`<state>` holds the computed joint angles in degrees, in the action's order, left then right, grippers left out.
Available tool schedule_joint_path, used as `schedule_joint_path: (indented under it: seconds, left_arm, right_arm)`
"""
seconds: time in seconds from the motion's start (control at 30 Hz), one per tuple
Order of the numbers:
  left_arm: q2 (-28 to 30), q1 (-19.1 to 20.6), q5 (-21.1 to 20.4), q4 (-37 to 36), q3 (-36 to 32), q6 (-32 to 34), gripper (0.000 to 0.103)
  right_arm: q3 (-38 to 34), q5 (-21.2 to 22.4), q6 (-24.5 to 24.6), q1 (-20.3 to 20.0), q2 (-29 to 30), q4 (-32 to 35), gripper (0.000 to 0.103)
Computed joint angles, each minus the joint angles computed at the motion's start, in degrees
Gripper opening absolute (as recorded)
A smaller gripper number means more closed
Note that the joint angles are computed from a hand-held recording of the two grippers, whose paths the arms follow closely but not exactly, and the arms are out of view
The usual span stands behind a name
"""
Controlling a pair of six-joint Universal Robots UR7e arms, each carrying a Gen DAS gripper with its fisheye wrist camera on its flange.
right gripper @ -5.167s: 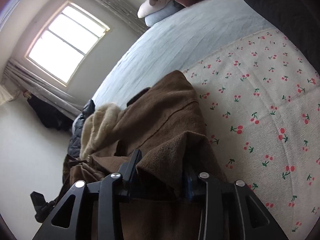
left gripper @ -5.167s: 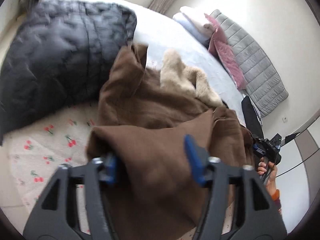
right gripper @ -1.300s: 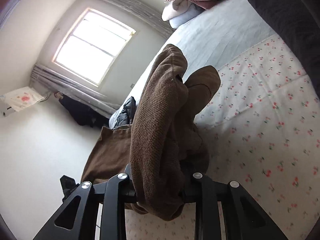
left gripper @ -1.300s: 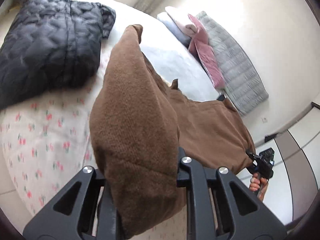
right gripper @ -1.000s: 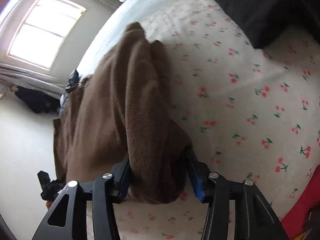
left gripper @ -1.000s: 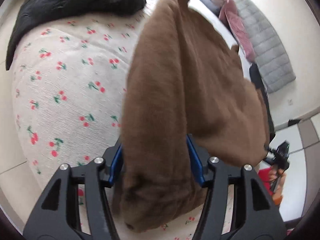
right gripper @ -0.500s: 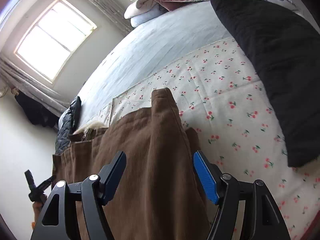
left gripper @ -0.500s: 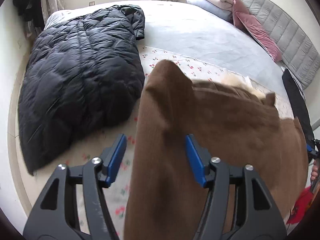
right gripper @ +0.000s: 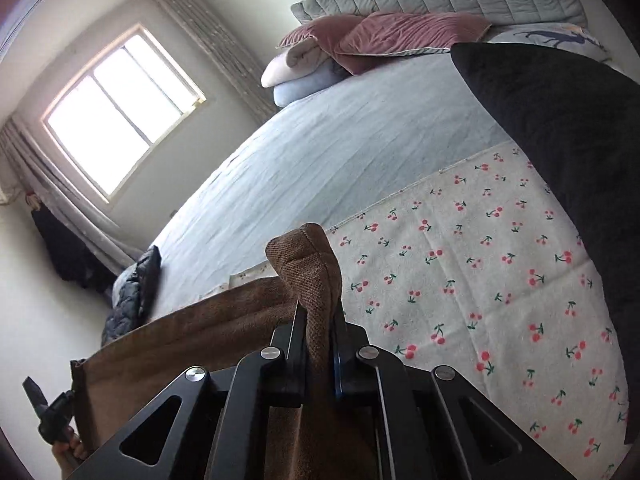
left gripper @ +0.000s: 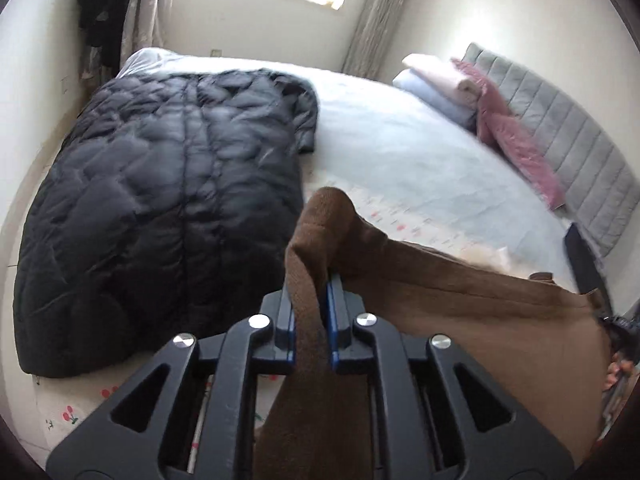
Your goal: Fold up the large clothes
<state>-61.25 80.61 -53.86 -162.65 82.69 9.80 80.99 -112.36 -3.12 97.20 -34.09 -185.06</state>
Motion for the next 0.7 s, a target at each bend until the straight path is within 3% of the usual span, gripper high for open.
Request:
schedule_joint_path:
  seconds: [0.03, 0.1, 0.23, 0.27, 0.33, 0.37, 0.4, 0.47, 0.57, 0.63, 0.7]
  left_arm:
    - [1.7, 1.1, 2.3, 2.0, -1.5, -2.4, 0.019]
    - [2.1, 2.8, 2.6, 5.6, -3.3, -9.1, 0.015]
    - [-0.6, 2.8, 2.6, 6.5, -2.1, -12.8, 0.011]
    - [-1.3, 2.3, 3.1, 5.3, -1.3, -11.7, 0.015]
    - [-3.8, -0.1, 5.2, 1.4, 2.7, -8.6, 0.036]
    - [-4.7, -1.7, 6.8, -1.7, 4.7, -6.0, 0.057]
    - [-5.1, -2.8, 7.3, -3.7, 5.9, -4.2, 0.068]
    - [-6.1, -5.4, 7.0, -6.0, 8.7, -0.6, 0.073]
    - [-6.9, -8.2, 4.6, -3.5, 11.7, 0.6, 0.086]
    - [-6.7, -8.6, 2.6, -2.8, 13.3, 1.9, 0.086]
    - [-5.6, -8.2, 5.9, -3.0, 14.5, 2.9, 0.086]
  right_arm:
    - [-2.7, -3.9, -1.5, 0.3, 2.3, 1.5, 0.009]
    - [-5.2, -8.2, -1.4, 0.0, 4.8, 4.7, 0.013]
    - [-3.3, -10.0, 0.4, -0.7, 4.3, 4.4, 0.029]
    - [-2.5, -11.1, 0.5, -0.2, 3.8, 3.2, 0.032]
    - [0.2, -12.4, -1.3, 1.2, 2.4, -1.8, 0.046]
    - [1.6, -12.7, -2.6, 2.0, 1.7, -4.7, 0.051]
    - [2.4, -12.9, -3.2, 2.9, 1.3, -6.2, 0.059]
    - [3.7, -13.0, -4.3, 5.0, 0.8, -6.7, 0.063]
    - [3.6, -11.4, -7.0, 7.7, 1.9, -4.5, 0.071]
    - [2.4, -10.4, -8.2, 8.1, 3.6, -3.2, 0.074]
    - [1.2, -12.3, -6.9, 7.1, 5.1, -1.8, 0.074]
